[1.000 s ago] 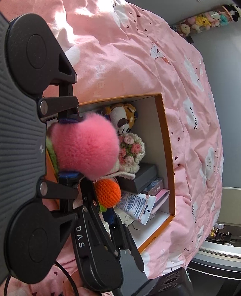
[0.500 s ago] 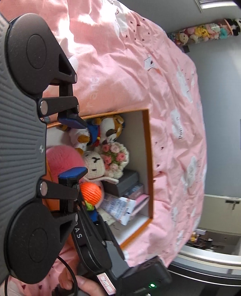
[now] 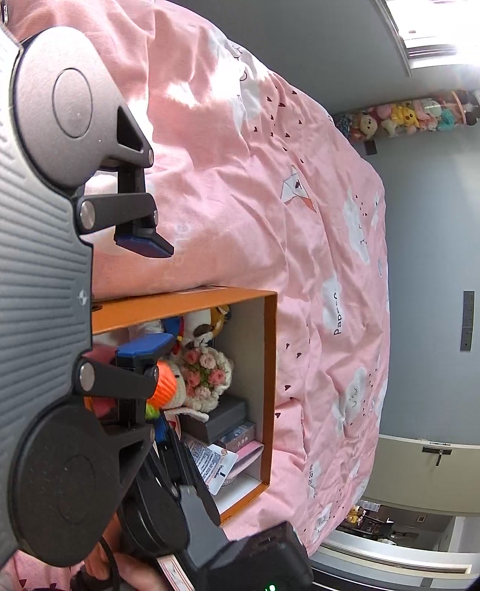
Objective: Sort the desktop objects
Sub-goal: 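Lower the pompom and orange ball into the orange box with both tools, then open both tools to release the pompom and orange ball in the box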
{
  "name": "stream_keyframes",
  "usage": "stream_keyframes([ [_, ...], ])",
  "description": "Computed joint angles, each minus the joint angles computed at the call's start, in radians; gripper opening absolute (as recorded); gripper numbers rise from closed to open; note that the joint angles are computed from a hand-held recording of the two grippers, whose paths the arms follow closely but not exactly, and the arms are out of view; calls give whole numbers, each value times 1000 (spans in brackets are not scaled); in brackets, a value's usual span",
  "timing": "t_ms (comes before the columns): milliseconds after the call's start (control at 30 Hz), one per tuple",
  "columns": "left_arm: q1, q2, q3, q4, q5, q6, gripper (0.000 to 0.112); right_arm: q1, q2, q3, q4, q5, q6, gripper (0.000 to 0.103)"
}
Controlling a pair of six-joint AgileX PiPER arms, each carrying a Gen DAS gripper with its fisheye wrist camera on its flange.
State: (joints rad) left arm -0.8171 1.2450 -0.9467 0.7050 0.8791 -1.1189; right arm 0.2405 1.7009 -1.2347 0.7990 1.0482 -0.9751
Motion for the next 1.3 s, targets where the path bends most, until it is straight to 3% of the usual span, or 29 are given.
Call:
stream_keyframes([
  [300, 19, -12, 19, -26, -15, -4, 53, 41, 1, 13, -10, -15, 10, 44],
  [467, 13, -17, 26, -16, -19, -15, 53, 31, -15, 21, 15, 1, -4, 50],
  [700, -49, -24, 15, 36, 22, -61, 54, -28, -124, 98, 58, -48, -18, 50],
  [867, -127, -33, -6, 151, 57, -165, 54, -106, -321, 220, 108, -187, -44, 55],
  [933, -169, -35, -8, 228, 66, -252, 54, -146, -408, 271, 141, -244, -62, 62],
  [1100, -264, 19, -12, 381, 130, -498, 54, -237, -581, 387, 199, -368, -50, 63],
  [1233, -299, 64, -3, 396, 103, -540, 63, -237, -693, 508, 203, -520, -36, 66],
  [1300, -331, 107, -2, 422, 126, -572, 67, -221, -739, 579, 193, -606, -29, 68],
])
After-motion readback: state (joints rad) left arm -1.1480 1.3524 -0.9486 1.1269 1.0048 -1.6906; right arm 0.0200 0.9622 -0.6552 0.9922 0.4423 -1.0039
